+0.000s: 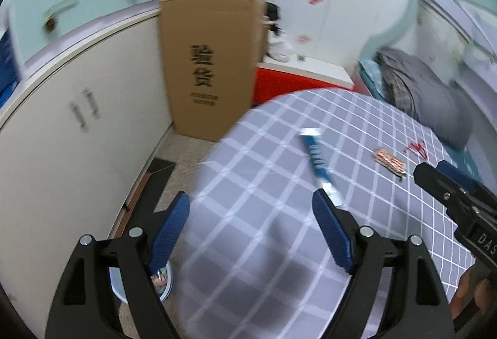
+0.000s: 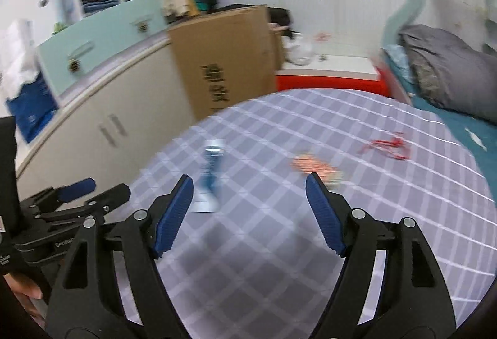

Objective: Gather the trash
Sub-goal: 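Move both tools back over the table toward the remaining trash, then grasp the red-white packet with the right gripper while the left gripper grasps the white-blue tube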

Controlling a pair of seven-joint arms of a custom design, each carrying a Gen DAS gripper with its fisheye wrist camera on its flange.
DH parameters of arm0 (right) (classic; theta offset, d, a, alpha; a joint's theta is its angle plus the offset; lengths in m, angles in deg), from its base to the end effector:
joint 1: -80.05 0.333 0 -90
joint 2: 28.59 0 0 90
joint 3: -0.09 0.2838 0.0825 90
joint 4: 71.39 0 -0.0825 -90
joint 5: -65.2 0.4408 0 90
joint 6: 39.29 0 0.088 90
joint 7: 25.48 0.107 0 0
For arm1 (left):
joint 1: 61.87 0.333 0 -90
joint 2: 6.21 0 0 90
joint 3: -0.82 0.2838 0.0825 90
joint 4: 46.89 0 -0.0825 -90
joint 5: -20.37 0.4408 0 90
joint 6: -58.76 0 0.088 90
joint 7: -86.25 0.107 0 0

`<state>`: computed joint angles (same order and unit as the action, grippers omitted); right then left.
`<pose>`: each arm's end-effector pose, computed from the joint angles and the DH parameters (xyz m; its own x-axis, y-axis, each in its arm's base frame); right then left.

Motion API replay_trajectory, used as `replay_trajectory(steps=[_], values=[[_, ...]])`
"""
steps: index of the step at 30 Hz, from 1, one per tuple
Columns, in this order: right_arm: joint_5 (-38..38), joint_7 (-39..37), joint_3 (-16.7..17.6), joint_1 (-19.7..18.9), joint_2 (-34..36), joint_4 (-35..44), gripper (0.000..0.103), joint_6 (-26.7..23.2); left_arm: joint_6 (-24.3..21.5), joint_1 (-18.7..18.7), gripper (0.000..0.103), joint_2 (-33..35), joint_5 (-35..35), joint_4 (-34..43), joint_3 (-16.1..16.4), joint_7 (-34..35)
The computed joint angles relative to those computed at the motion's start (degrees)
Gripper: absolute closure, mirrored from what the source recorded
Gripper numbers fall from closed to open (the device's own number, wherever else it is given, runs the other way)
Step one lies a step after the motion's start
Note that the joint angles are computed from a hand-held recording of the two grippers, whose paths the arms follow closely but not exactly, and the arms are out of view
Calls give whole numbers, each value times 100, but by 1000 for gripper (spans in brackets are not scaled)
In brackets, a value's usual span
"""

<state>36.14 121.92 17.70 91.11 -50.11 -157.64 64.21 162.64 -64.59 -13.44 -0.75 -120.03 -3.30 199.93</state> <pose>0.4134 0.2362 0.8649 -0.4216 -0.8863 -0.1915 -0.5082 0.4058 -0.7596 0.5400 -0.0992 0.8546 -0.5562 -0.8294 0.0522 -0.6287 0.3788 -0.6792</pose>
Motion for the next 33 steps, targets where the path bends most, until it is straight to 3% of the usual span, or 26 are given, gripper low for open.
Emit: replay_trajectory(steps=[8, 10, 15, 18, 21, 22, 26, 29, 33], values=[[581, -295, -341, -197, -512, -728, 29, -90, 269, -371, 24, 155, 817, -91, -429, -236], [684, -443, -389, -254, -445, -713, 29, -150, 180, -431, 31, 255, 914, 3, -459, -211], [841, -521, -488, -358, -372, -768, 29, -98, -63, -520, 66, 588, 1241, 333, -558, -230], [836, -642, -513, -389, -234, -685, 29, -116, -49, -509, 85, 632, 1044, 353, -554, -124], [870, -761, -562, -377, -82, -554, 29, -115, 57, -498, 91, 586, 1033, 268, -548, -59], [874, -879, -570, -355, 0, -470, 33, -161, 112, -486, 92, 557, 1002, 218, -535, -54], [541, -1137, -455, -269, 323, -64, 67, -579, 285, -422, 94, 410, 788, 36, -452, 40], [467, -1119, -469, -154, 366, -15, 78, -625, 338, -371, 94, 278, 589, -67, -373, 157], [637, -753, -515, -48, 196, -223, 80, -353, 570, -327, 94, -25, 424, -370, -263, 411]])
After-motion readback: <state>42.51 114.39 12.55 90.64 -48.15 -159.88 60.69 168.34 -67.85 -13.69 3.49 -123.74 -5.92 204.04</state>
